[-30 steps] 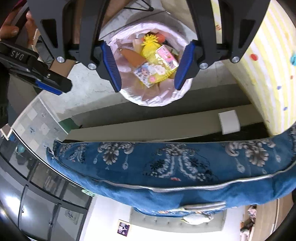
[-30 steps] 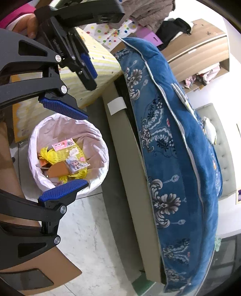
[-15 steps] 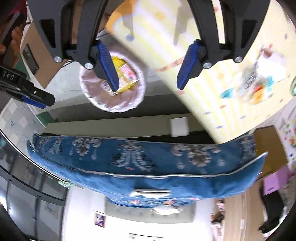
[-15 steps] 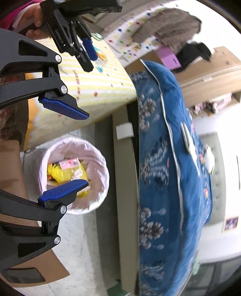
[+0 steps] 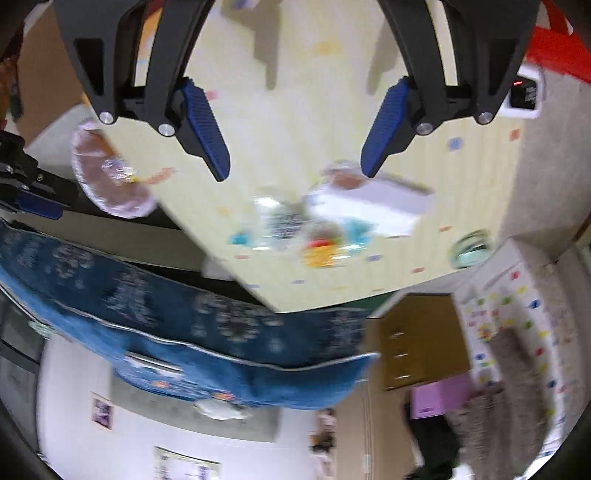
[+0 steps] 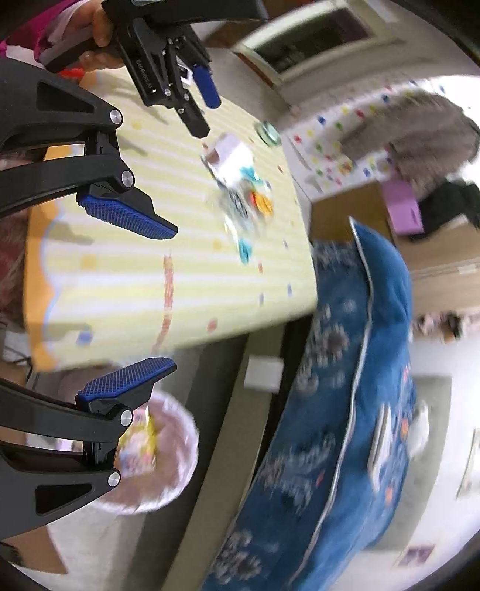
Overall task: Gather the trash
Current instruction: 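Withdraw both open tools from the bin back over the table, then grasp the white paper bag with the left tool and lift it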
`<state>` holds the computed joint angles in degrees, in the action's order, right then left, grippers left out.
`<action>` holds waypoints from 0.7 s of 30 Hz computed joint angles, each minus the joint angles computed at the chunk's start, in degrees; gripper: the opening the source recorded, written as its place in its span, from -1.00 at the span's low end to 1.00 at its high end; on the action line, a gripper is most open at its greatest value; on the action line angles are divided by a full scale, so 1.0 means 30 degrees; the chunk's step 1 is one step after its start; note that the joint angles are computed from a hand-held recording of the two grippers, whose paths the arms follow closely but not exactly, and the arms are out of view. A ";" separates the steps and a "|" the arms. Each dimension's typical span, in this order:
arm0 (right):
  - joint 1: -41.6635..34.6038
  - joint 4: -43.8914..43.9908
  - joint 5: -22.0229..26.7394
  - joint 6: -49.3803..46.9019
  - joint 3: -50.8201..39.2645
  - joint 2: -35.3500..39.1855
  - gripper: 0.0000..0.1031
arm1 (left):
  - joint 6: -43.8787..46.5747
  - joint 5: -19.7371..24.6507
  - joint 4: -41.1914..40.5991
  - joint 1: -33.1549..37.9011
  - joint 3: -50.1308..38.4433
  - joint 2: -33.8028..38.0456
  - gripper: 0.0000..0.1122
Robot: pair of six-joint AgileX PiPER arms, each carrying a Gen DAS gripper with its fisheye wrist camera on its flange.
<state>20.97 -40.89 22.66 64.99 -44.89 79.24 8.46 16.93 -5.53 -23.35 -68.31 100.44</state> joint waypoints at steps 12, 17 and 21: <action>0.0523 0.4611 0.0221 -0.7168 -0.9449 0.8968 0.29 | 0.1382 0.0956 -0.1395 0.4496 -0.1975 0.1930 0.28; 0.0500 0.7496 0.1292 -1.1025 -1.3367 1.2122 0.25 | 0.0966 0.1490 -0.1142 0.4816 -0.3501 0.3187 0.28; 0.0624 0.7659 0.2697 -1.1864 -1.6070 1.4192 0.18 | 0.1119 0.1790 -0.1315 0.4901 -0.4211 0.3767 0.28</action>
